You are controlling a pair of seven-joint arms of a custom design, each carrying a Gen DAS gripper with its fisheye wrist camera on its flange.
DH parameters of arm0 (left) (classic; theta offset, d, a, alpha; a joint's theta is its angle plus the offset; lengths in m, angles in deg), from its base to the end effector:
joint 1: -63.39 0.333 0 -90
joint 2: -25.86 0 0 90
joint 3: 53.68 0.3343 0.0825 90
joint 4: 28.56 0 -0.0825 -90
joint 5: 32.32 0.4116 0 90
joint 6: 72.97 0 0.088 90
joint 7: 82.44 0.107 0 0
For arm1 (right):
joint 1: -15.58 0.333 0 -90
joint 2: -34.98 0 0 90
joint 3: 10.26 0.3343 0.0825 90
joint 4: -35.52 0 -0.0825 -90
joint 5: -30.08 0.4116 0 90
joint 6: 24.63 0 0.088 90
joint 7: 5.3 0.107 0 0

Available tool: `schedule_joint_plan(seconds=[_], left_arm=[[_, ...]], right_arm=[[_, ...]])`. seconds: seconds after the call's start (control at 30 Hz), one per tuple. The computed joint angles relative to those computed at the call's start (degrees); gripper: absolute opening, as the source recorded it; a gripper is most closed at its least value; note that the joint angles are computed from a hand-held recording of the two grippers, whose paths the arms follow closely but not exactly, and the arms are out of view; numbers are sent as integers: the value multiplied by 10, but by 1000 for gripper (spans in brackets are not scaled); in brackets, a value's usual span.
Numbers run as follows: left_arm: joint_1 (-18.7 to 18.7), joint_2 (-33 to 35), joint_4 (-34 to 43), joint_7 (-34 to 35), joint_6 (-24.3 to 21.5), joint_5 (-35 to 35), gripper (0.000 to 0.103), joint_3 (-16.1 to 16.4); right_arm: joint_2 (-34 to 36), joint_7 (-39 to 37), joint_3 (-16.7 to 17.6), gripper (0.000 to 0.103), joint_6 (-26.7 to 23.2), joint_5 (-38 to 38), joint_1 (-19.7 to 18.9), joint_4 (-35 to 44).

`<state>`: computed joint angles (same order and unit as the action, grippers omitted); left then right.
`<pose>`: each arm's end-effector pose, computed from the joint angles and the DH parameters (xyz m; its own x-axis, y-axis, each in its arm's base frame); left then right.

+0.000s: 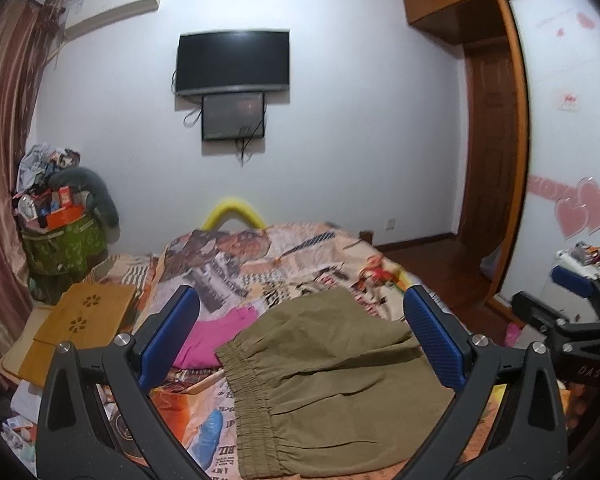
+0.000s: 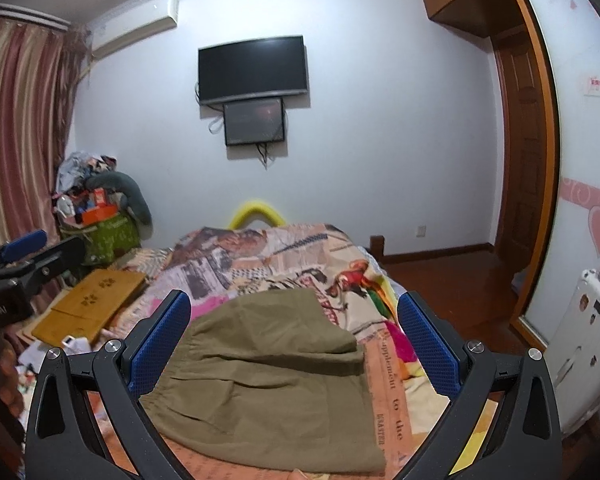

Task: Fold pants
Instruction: 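Lower the right gripper onto the olive pants leg and close on it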

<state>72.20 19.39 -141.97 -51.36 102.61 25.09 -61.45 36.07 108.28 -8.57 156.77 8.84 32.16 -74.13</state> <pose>0.5847 -0.0606 0.6397 0.0894 -0.9959 -0.0106 -0.3297 -0.0195 -0.9439 0.5889 0.2288 0.6389 0.3082 -0.9504 -0.0421 -0.3290 -0.0650 -0.9421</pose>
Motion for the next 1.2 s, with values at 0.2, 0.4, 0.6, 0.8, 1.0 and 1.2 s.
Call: schedule_joint_plan(seconds=[0.2, 0.4, 0.6, 0.8, 1.0, 1.2], left_arm=[[-32, 83, 60, 127, -57, -134, 103, 26], [-51, 191, 157, 204, -142, -199, 103, 43], [-44, 290, 255, 344, -231, -342, 103, 30], [-53, 360, 336, 406, -304, -365, 103, 43], [-42, 444, 448, 456, -401, -415, 103, 40], [-32, 514, 547, 499, -489, -451, 103, 34]], right_arm=[[56, -104, -8, 103, -57, 78, 1, 57], [138, -179, -23, 103, -129, 149, 0, 135], [218, -246, -12, 102, -246, 234, -22, 223], [272, -311, 0, 101, -314, 288, -39, 293], [352, -368, 7, 91, -384, 315, -44, 402], [440, -389, 6, 74, -480, 322, -44, 537]])
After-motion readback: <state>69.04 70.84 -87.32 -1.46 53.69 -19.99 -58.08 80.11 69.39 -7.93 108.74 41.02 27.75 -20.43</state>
